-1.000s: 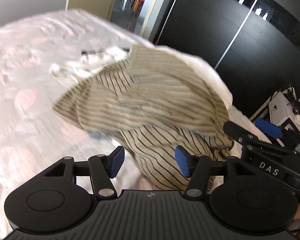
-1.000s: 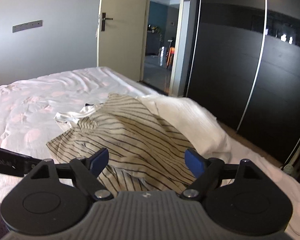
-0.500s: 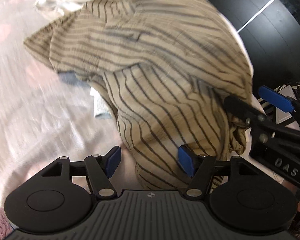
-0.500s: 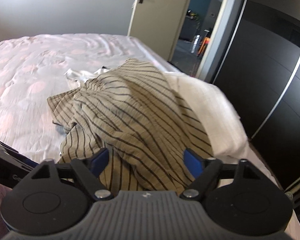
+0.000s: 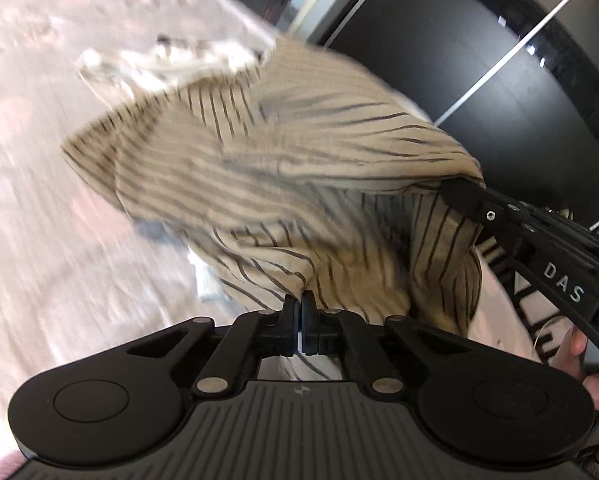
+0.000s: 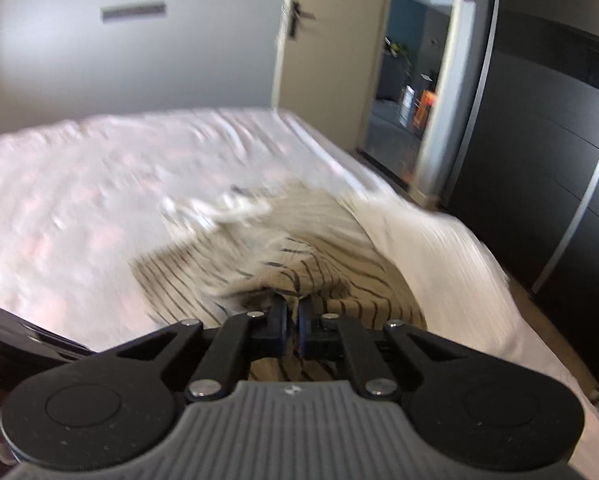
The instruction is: Fold clothes
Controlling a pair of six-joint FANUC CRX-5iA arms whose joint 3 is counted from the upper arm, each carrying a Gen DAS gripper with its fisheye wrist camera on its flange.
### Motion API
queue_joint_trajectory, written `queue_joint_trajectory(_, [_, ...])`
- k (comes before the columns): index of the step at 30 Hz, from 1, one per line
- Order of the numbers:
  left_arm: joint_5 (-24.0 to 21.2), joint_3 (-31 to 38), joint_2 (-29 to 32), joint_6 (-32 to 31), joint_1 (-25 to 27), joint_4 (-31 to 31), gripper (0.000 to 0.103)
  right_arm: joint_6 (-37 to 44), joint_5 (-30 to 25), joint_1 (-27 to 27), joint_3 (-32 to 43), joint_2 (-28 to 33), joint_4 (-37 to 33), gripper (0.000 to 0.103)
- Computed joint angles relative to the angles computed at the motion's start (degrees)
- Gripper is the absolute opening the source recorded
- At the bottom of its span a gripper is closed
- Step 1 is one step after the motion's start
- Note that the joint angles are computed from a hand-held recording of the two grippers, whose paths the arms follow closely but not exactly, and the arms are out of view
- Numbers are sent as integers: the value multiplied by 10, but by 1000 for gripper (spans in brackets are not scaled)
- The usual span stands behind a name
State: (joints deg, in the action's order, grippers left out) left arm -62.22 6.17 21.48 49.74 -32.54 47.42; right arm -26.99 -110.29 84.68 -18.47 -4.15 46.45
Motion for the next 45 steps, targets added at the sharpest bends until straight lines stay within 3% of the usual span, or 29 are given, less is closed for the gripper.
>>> queue_joint_trajectory(7, [58,-6,-57,-41,62,47,0,109,82,-67,60,52,153,5])
queue_joint_trajectory(13, [95,-15,-118,-62,161,38,0,170,214,-127,133,113,262,5])
queue_joint_trajectory(18, [121,-11,-158,-50,251,-6,0,202,321,-165,215,180,307,5])
queue_joint_trajectory(24, [140,-37,-185,-11,343,-73,0,231,378,-191,315,266,270,5])
queue_joint_trajectory(31, [111,-58,-157,23,397,-117,0,248,325,-209,384,355,188,5])
queue_joint_trajectory(36, [127,-57,-112,44,386,-157,0,247,296,-229,386,390,148,5])
queue_joint_trajectory(45, [150,-17,-21,70,373,-180,0,222,363,-274,344,407,109,5])
